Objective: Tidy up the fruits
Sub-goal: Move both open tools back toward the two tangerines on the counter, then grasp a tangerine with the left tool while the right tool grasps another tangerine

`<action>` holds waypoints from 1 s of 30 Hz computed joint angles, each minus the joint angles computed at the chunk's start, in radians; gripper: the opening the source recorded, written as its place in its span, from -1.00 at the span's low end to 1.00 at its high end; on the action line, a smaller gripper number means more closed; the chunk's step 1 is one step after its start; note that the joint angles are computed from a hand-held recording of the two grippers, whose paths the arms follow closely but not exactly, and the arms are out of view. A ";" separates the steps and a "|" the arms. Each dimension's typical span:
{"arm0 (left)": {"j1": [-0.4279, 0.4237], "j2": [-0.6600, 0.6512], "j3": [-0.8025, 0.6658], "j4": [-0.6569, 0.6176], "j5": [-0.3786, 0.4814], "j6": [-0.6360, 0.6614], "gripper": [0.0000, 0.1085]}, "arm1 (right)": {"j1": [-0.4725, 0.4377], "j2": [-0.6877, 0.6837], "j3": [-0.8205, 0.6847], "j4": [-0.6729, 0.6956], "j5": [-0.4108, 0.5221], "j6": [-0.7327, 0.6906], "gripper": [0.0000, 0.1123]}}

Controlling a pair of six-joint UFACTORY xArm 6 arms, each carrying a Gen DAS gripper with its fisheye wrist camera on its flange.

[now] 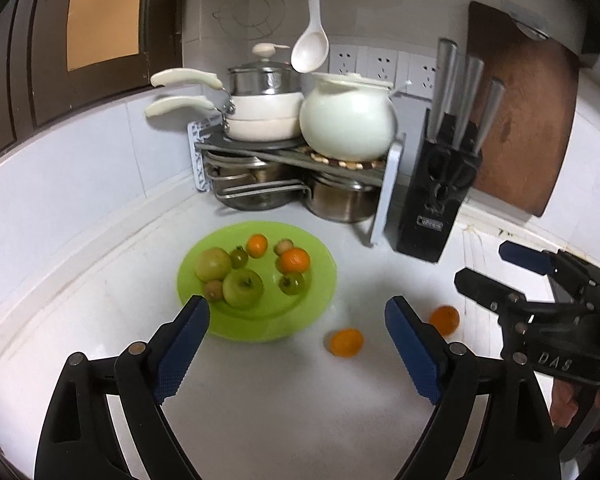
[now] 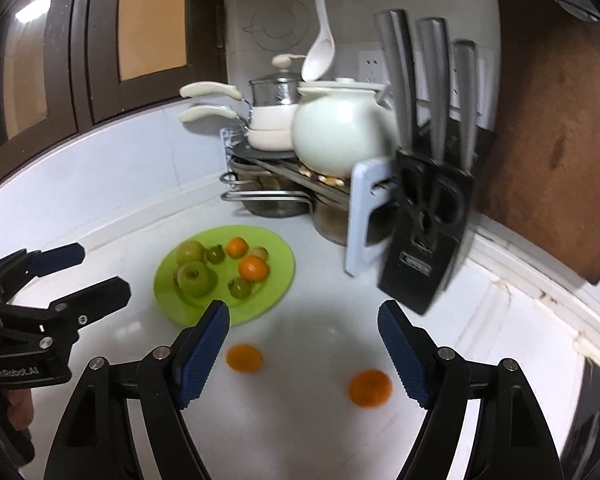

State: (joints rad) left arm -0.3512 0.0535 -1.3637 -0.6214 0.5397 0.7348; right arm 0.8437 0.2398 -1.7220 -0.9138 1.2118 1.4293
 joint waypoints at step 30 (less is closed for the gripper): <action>-0.109 0.186 -0.009 0.089 -0.033 0.006 0.35 | -0.095 -0.133 0.356 0.218 -0.175 0.154 0.15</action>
State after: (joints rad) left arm -0.4601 0.2390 -1.3727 -0.5326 0.5069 0.7405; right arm 0.7492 0.1067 -1.3661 -0.6956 1.0365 1.5838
